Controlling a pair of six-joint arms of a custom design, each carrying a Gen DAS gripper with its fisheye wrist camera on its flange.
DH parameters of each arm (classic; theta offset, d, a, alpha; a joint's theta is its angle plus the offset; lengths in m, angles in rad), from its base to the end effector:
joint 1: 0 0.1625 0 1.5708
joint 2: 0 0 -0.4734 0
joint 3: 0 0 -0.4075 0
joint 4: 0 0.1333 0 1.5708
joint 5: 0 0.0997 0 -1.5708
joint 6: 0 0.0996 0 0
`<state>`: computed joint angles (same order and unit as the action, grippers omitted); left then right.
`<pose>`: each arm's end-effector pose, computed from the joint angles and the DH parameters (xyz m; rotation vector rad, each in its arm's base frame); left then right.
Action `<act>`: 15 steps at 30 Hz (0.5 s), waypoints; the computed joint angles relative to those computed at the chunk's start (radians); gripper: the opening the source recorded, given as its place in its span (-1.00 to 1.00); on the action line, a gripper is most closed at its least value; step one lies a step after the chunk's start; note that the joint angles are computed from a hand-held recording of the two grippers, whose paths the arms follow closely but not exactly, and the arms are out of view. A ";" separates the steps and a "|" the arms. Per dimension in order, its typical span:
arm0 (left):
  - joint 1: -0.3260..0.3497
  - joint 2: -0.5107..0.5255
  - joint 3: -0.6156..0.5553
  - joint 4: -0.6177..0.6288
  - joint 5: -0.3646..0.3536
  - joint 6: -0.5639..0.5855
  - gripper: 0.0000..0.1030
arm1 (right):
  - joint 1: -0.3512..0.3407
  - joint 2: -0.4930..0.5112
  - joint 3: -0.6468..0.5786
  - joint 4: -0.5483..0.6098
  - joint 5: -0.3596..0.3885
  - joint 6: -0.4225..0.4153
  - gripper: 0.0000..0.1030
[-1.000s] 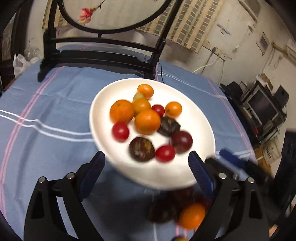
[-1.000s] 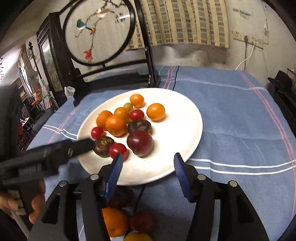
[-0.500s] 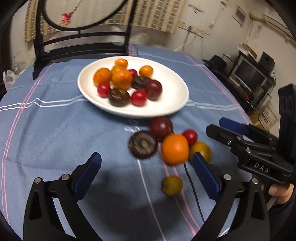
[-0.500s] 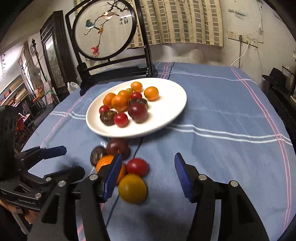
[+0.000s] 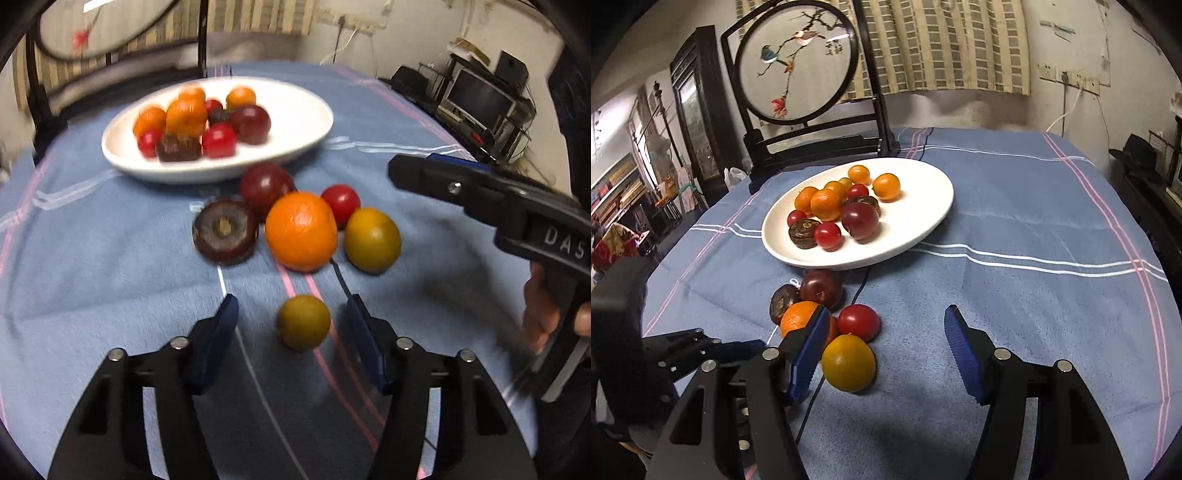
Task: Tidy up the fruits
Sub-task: 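Grasp the yellow-green fruit with the left tool while the right tool grasps a yellow tomato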
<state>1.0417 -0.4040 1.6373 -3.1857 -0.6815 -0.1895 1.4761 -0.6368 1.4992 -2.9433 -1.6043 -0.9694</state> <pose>-0.1645 -0.6986 -0.0570 0.1810 2.3152 -0.8056 0.0555 -0.7901 0.0963 1.1716 -2.5346 0.6036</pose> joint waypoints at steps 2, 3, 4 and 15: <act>-0.007 0.014 -0.006 -0.002 0.026 0.055 -0.19 | 0.001 -0.001 0.000 0.007 -0.004 -0.005 0.27; -0.006 0.012 -0.003 0.000 0.015 0.065 -0.33 | 0.001 -0.002 0.000 0.015 -0.005 -0.009 0.27; -0.006 0.008 0.001 -0.003 0.005 0.064 -0.35 | 0.002 -0.003 0.001 0.019 -0.008 -0.013 0.27; 0.009 -0.043 0.063 -0.145 -0.021 0.057 -0.37 | 0.021 0.018 0.018 0.050 -0.120 -0.116 0.29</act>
<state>1.0503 -0.4468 1.7006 -3.3310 -0.7024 -0.1327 1.4967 -0.6191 1.5176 -2.8938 -1.7239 -1.0858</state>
